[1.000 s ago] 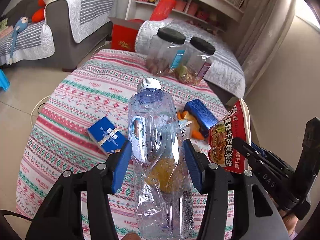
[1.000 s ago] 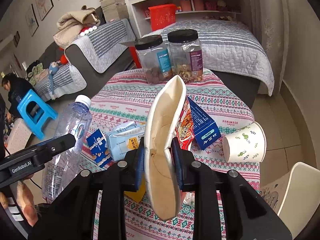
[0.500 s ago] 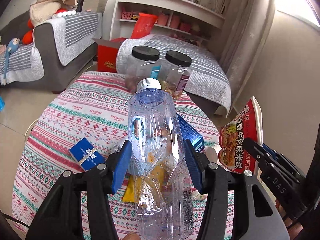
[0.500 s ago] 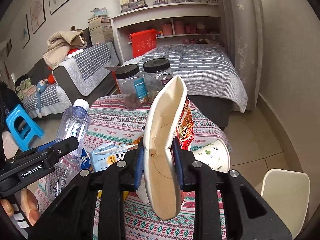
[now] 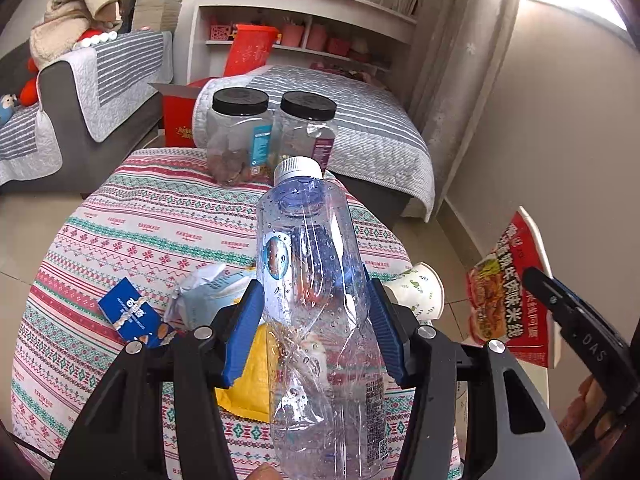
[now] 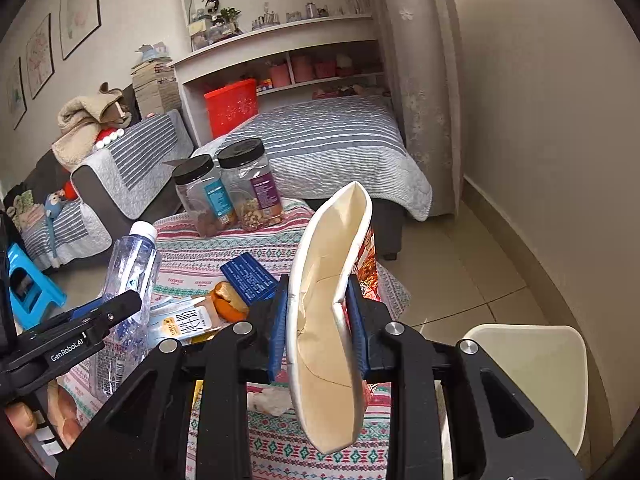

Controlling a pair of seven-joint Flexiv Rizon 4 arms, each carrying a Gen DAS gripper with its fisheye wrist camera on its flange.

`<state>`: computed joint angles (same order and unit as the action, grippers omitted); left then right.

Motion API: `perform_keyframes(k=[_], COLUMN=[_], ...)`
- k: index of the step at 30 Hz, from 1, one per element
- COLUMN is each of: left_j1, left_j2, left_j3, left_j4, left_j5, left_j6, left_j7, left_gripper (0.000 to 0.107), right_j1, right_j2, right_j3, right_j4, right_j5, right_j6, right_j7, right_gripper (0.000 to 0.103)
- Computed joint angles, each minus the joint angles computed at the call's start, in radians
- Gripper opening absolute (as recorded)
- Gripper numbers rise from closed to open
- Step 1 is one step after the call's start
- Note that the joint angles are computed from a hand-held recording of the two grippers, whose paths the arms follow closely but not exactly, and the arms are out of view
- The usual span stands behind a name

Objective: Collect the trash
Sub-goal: 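Lift the white paper bowl with the right tool and carry it to the wastebasket, then drop the bowl into the wastebasket with the right tool while the left tool drops the bottle in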

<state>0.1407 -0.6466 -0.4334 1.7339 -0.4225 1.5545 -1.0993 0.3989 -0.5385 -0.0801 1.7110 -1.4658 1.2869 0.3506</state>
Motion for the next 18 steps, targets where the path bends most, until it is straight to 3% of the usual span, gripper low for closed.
perform_keyframes(k=[6, 14, 18], left_j1=[-0.002, -0.031, -0.041], left_j2=[-0.005, -0.013, -0.022], left_j3=[-0.027, -0.042, -0.059], left_j4=[0.002, -0.006, -0.019], left_j5=[0.005, 0.014, 0.004], left_j6=[0.001, -0.013, -0.04], left_j7=[0.011, 0.023, 0.037], left_gripper=[0.053, 0.053, 0.053], right_j1=[-0.038, -0.058, -0.053], right_j2=[0.08, 0.125, 0.131], right_j3=[0.023, 0.08, 0.082], right_j4=[0.115, 0.226, 0.253], right_j5=[0.049, 0.381, 0.487], right_j6=[-0.079, -0.247, -0.302], right_j7=[0.023, -0.144, -0.211], right_gripper=[0.026, 0.027, 0.029])
